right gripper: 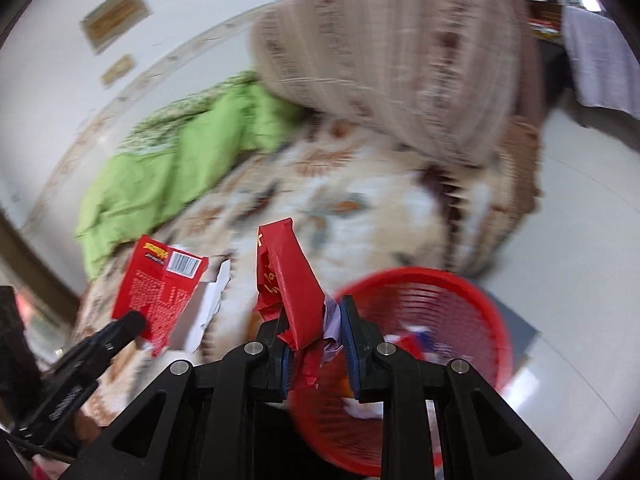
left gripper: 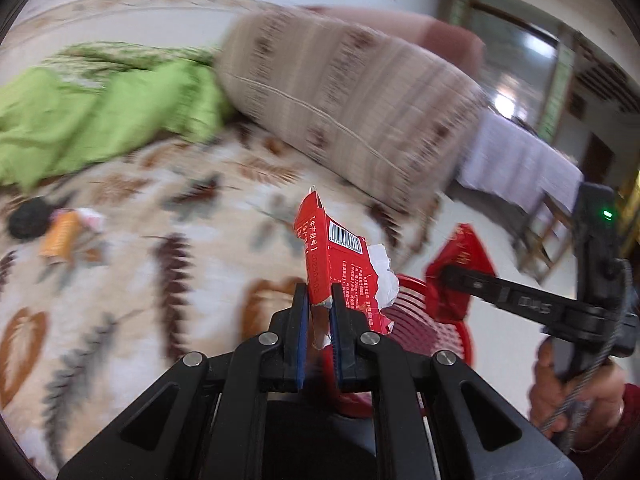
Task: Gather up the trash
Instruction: 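Open both grippers over the red basket to drop box and wrapper, then move both open grippers back over the remaining trash on the bed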
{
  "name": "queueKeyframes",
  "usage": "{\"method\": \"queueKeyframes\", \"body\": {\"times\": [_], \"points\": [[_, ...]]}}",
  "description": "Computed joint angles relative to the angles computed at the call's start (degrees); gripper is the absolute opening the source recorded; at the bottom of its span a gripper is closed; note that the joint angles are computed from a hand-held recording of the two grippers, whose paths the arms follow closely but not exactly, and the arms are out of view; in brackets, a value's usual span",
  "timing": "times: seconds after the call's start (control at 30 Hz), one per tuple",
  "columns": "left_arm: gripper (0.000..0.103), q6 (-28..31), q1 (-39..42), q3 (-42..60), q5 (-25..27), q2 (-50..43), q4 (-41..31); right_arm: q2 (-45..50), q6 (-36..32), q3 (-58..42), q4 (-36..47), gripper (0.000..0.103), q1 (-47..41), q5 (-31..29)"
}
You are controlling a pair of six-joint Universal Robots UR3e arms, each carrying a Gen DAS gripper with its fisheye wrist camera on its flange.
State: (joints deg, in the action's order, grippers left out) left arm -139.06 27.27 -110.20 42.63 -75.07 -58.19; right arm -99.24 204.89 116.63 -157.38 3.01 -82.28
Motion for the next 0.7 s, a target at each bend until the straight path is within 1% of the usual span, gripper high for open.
{"method": "queueKeyframes", "body": {"times": [0.07, 0.13, 0.17, 0.2, 0.23, 0.27, 0.33, 0.43, 0.47, 0.5, 0.6, 0.7], "points": [[0.009, -2.2, -5.8, -0.7, 3.3, -1.5, 4.6, -2.7, -0.5, 3.2, 1.2, 0.024, -2.7, -0.8], [0.013, -2.4, -10.0, 1.3, 5.6, -4.5, 4.3, -3.9, -0.8, 5.0, 1.6, 0.024, -4.5, -1.5], [0.015, -2.7, -11.0, 1.8, 6.3, -5.4, 4.2, -3.8, -0.9, 5.2, 2.5, 0.028, -4.6, -3.1], [0.023, -3.2, -12.0, 2.2, 7.4, -6.1, 4.4, -4.0, -1.2, 5.4, 3.8, 0.037, -5.0, -3.9], [0.032, -3.8, -12.4, 2.2, 8.0, -6.5, 5.3, -3.9, -1.2, 5.5, 4.8, 0.042, -5.8, -3.9], [0.035, -4.2, -11.9, 1.4, 7.9, -6.2, 6.5, -3.8, -0.6, 5.6, 5.0, 0.049, -6.2, -3.6], [0.037, -4.5, -10.8, 0.7, 7.8, -5.7, 7.7, -5.1, -1.0, 7.2, 4.6, 0.049, -8.4, -1.5], [0.037, -4.9, -7.8, 1.5, 7.0, -5.4, 7.1, -4.0, -1.1, 6.1, 3.3, 0.049, -7.8, -1.4], [0.037, -5.1, -6.6, 2.0, 6.8, -5.5, 6.7, -2.9, -1.0, 5.1, 2.8, 0.049, -7.4, -0.7], [0.040, -5.2, -5.6, 2.2, 6.9, -5.6, 6.6, -1.5, -0.6, 3.9, 2.2, 0.049, -6.5, -0.5], [0.051, -6.3, -2.4, 2.2, 7.8, -5.5, 8.0, 4.0, 0.4, -1.4, 1.3, 0.049, -2.8, 0.0], [0.052, -6.8, 1.3, 3.2, 8.6, -6.2, 8.5, 9.8, 0.1, -7.7, 1.2, 0.049, 1.0, 0.7]]}}
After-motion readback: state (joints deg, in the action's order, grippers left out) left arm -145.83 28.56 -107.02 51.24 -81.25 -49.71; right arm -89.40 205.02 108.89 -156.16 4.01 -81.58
